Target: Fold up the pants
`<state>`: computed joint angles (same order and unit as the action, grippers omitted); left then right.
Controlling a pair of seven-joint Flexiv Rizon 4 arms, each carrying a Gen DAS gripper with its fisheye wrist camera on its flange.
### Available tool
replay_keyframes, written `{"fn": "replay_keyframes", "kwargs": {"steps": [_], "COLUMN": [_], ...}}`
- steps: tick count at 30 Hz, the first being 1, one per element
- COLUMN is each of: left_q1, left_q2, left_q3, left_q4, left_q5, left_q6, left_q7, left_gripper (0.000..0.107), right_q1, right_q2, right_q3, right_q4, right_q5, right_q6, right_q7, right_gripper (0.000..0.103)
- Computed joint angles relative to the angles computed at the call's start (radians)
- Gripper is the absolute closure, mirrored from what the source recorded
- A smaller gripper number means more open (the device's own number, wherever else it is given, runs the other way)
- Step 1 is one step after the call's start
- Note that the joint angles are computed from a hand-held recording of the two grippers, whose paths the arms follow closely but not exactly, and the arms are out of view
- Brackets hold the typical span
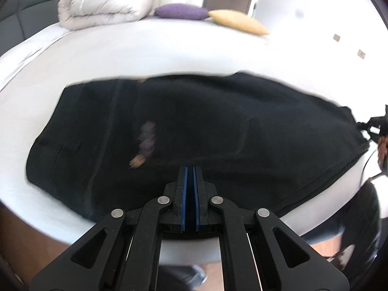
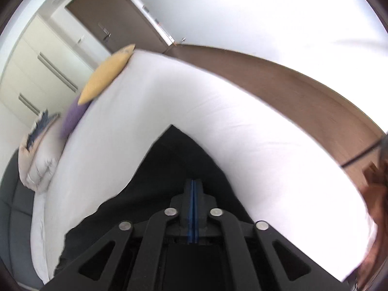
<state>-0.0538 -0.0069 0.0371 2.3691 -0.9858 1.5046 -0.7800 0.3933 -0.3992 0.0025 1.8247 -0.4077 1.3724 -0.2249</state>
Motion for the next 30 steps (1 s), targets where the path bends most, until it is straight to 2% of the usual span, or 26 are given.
{"fn": "replay_keyframes", "kwargs": {"steps": [1, 2, 4, 5, 6, 7, 8, 9, 10, 11, 12, 14, 16, 20, 23, 24, 26, 27, 28, 29, 30], "left_q1": [-0.015, -0.024, -0.033, -0.036, -0.033, -0.033, -0.038, -0.026, -0.002, 0.005, 0.007, -0.004, -0.025, -0.055, -0.061, -0.061, -0.069, -0.081, -0.089, -0.094, -0.099], "left_q2": [-0.009, -0.028, -0.067, -0.092, -0.110, -0.131, -0.159, -0.160, -0.142, -0.126, -0.109, -0.081, -0.066, -0.039, 0.005, 0.022, 0.058, 0.054, 0.050, 0.034, 0.008], "left_q3": [-0.019, -0.036, -0.063, -0.076, -0.080, -0.063, -0.034, -0.038, -0.075, -0.101, -0.100, -0.093, -0.088, -0.068, -0.043, -0.034, -0.020, -0.020, -0.020, -0.025, -0.034], "left_q4": [-0.025, -0.060, -0.118, -0.150, -0.166, -0.180, -0.191, -0.185, -0.156, -0.131, -0.115, -0.083, -0.060, -0.029, 0.005, 0.013, 0.025, 0.010, -0.003, -0.031, -0.064], "left_q5": [-0.081, -0.122, -0.127, -0.118, -0.079, 0.025, 0.123, 0.157, 0.125, 0.029, -0.003, -0.056, -0.086, -0.055, 0.029, 0.062, 0.089, 0.048, 0.024, -0.003, -0.037], "left_q6": [-0.003, -0.018, -0.042, -0.071, -0.090, -0.119, -0.169, -0.181, -0.154, -0.144, -0.163, -0.172, -0.150, -0.137, -0.148, -0.150, -0.145, -0.128, -0.125, -0.125, -0.122], "left_q7": [0.056, 0.087, 0.105, 0.115, 0.093, 0.014, -0.068, -0.098, -0.084, -0.021, -0.011, 0.027, 0.056, 0.018, -0.030, -0.053, -0.077, -0.050, -0.035, -0.020, 0.006], "left_gripper": [0.103, 0.103, 0.103, 0.103, 0.103, 0.103, 0.103, 0.103, 0.103, 0.103, 0.103, 0.103, 0.103, 0.103, 0.103, 0.103, 0.103, 0.103, 0.103, 0.103, 0.103], "right_q1": [-0.015, -0.019, -0.037, -0.061, -0.083, -0.110, -0.134, -0.143, -0.141, -0.137, -0.133, -0.175, -0.182, -0.149, -0.017, 0.006, 0.034, 0.037, 0.021, -0.009, -0.034], "right_q2": [-0.012, -0.037, -0.092, -0.132, -0.178, -0.235, -0.277, -0.304, -0.310, -0.298, -0.284, -0.256, -0.197, -0.114, 0.005, 0.027, 0.054, 0.046, 0.031, -0.007, -0.058], "right_q3": [0.064, 0.145, 0.308, 0.389, 0.462, 0.543, 0.601, 0.626, 0.619, 0.603, 0.588, 0.614, 0.580, 0.495, 0.286, 0.247, 0.202, 0.199, 0.229, 0.284, 0.349], "right_q4": [-0.009, -0.051, -0.182, -0.242, -0.282, -0.325, -0.357, -0.367, -0.345, -0.324, -0.312, -0.258, -0.171, -0.089, 0.014, 0.031, 0.035, 0.025, 0.003, -0.049, -0.109], "right_q5": [0.086, 0.226, 0.483, 0.533, 0.520, 0.471, 0.434, 0.374, 0.296, 0.283, 0.307, 0.394, 0.440, 0.510, 0.427, 0.401, 0.345, 0.333, 0.355, 0.393, 0.434], "right_q6": [0.066, 0.099, 0.024, -0.013, -0.023, -0.049, -0.094, -0.131, -0.125, -0.118, -0.133, -0.100, -0.041, 0.013, -0.045, -0.061, -0.065, -0.024, 0.009, 0.028, 0.050], "right_q7": [-0.082, -0.228, -0.548, -0.640, -0.666, -0.663, -0.664, -0.621, -0.546, -0.534, -0.545, -0.576, -0.572, -0.531, -0.392, -0.358, -0.320, -0.324, -0.352, -0.405, -0.463], "right_gripper": [0.094, 0.091, 0.074, 0.066, 0.065, 0.065, 0.065, 0.069, 0.075, 0.092, 0.103, 0.103, 0.103, 0.103, 0.103, 0.102, 0.091, 0.080, 0.072, 0.056, 0.045]}}
